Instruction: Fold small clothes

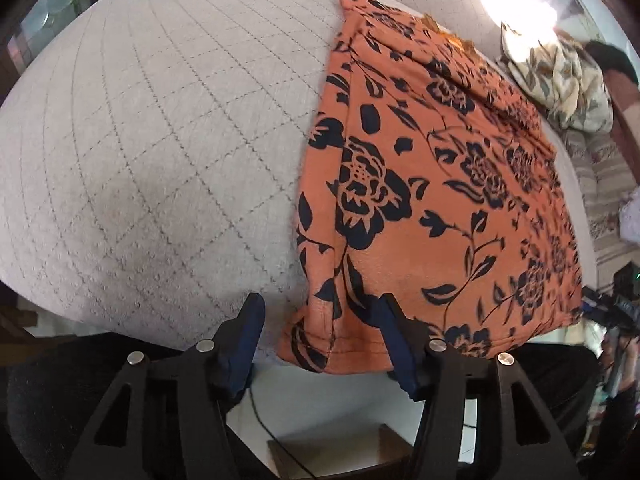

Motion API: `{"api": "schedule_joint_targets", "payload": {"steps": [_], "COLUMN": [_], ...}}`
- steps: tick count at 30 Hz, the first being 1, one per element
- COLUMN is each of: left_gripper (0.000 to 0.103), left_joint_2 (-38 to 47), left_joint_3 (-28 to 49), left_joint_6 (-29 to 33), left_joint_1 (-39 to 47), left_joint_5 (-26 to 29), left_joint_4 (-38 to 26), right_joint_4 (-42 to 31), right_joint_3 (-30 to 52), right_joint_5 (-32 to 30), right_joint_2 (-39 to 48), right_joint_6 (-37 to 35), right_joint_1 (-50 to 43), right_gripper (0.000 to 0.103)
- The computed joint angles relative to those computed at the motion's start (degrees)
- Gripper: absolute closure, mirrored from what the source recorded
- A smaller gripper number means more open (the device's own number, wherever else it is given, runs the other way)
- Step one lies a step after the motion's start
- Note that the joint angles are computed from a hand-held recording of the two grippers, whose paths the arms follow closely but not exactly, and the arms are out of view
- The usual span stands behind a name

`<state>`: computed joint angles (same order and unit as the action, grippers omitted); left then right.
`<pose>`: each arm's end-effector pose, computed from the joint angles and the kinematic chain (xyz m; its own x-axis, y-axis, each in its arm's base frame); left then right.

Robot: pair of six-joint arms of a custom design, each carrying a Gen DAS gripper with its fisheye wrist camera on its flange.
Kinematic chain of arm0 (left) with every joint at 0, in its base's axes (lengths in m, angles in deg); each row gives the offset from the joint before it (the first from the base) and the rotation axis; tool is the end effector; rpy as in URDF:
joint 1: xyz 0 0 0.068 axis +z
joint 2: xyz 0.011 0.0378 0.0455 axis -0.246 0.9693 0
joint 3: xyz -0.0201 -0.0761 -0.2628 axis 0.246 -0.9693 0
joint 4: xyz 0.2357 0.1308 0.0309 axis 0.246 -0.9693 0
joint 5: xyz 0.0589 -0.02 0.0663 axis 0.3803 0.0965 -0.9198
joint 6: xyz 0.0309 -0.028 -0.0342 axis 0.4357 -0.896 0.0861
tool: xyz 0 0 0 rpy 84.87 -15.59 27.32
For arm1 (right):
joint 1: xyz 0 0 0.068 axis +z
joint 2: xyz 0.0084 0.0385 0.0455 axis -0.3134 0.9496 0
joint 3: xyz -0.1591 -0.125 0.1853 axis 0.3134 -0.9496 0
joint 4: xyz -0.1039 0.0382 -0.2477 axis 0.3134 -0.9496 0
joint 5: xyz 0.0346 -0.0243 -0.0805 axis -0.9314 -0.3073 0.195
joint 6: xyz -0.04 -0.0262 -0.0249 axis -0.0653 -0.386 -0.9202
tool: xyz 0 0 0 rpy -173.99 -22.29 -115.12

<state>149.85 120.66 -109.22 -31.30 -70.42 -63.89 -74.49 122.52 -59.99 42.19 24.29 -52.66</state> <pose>0.1910 -0.0631 0.1571 -0.9520 -0.1658 -0.2574 -0.0994 0.9625 -0.2523 0.1974 -0.1075 0.1505 -0.9417 0.3032 -0.1457 0.1493 0.7648 0.6267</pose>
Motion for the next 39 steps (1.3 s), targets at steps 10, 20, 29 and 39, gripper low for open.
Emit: {"api": "schedule_joint_targets", "payload": {"steps": [10, 20, 29, 39], "left_gripper": [0.092, 0.092, 0.098, 0.081], "left_joint_2": [-9.2, 0.6, 21.8, 59.1], "left_joint_3": [1.7, 7.3, 41.4, 74.6], "left_joint_6": [3.9, 5.7, 6.6, -0.7], "left_joint_1": [11.6, 11.1, 16.6, 18.0], "left_joint_5": [10.7, 11.3, 15.9, 5.1], "left_joint_4": [-2.5, -1.9, 3.4, -0.6], "right_joint_4": [-4.6, -3.4, 12.1, 29.4], "right_joint_3": [1.6, 3.8, 27.7, 52.2], "right_joint_5": [-1.4, -7.0, -20.5, 3.9], "right_joint_2": [-1.8, 2.9, 9.3, 39.0], "right_joint_6": [-2.3, 0.9, 27.4, 48.4], "right_joint_1": [-3.3, -2.0, 6.6, 18.1], "right_gripper": [0.093, 0.093, 0.094, 0.077]}}
